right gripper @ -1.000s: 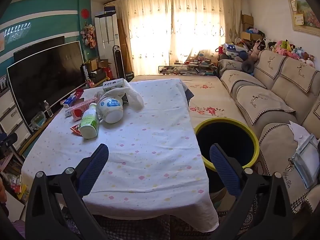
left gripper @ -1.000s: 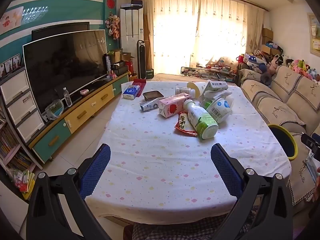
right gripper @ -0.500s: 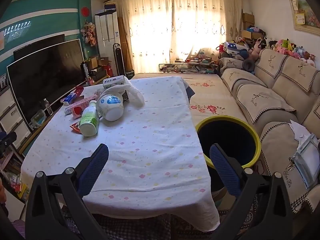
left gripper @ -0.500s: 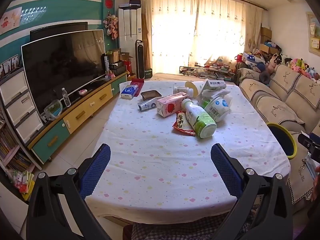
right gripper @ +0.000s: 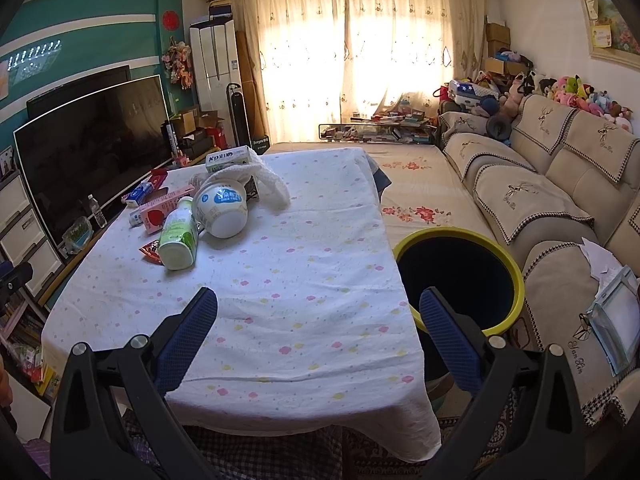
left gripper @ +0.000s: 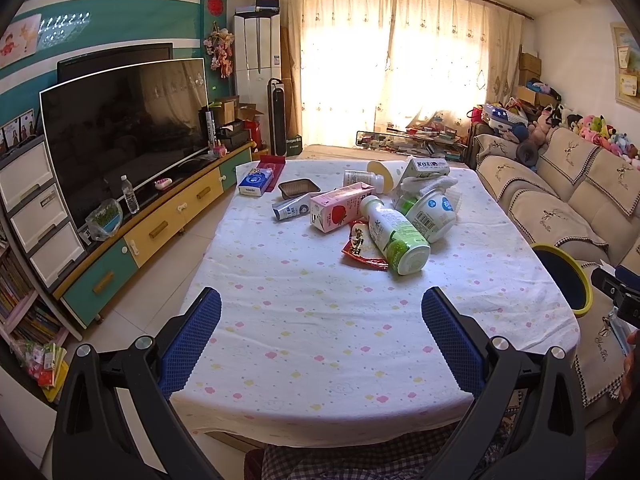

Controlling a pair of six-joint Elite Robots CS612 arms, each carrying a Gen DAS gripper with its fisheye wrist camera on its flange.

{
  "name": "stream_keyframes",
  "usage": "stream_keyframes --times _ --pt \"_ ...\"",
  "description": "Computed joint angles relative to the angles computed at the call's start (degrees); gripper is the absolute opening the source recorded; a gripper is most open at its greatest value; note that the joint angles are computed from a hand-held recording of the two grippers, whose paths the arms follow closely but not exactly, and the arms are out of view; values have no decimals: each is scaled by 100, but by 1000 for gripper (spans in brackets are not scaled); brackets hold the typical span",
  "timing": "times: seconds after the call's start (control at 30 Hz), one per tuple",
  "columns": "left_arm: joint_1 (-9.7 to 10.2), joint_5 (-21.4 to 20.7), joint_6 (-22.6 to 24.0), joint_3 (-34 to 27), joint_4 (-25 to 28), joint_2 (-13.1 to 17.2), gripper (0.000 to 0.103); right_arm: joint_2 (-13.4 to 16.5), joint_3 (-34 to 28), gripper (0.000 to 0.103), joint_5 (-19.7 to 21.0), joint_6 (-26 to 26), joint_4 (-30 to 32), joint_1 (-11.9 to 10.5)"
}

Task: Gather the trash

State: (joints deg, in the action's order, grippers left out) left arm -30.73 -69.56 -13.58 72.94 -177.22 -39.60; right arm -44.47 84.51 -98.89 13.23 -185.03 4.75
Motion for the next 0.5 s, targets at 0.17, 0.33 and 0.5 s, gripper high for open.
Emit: stream_keyframes --times 0.17,0.33,0.5 --pt "-26 -3 -37 17 7 -5 99 18 -16 97 4 4 1 13" --pt "27 -71 -3 -32 43 12 99 21 -16 97 52 6 17 -11" --pt "36 -107 1 -56 74 25 99 23 -15 97 56 16 10 -10"
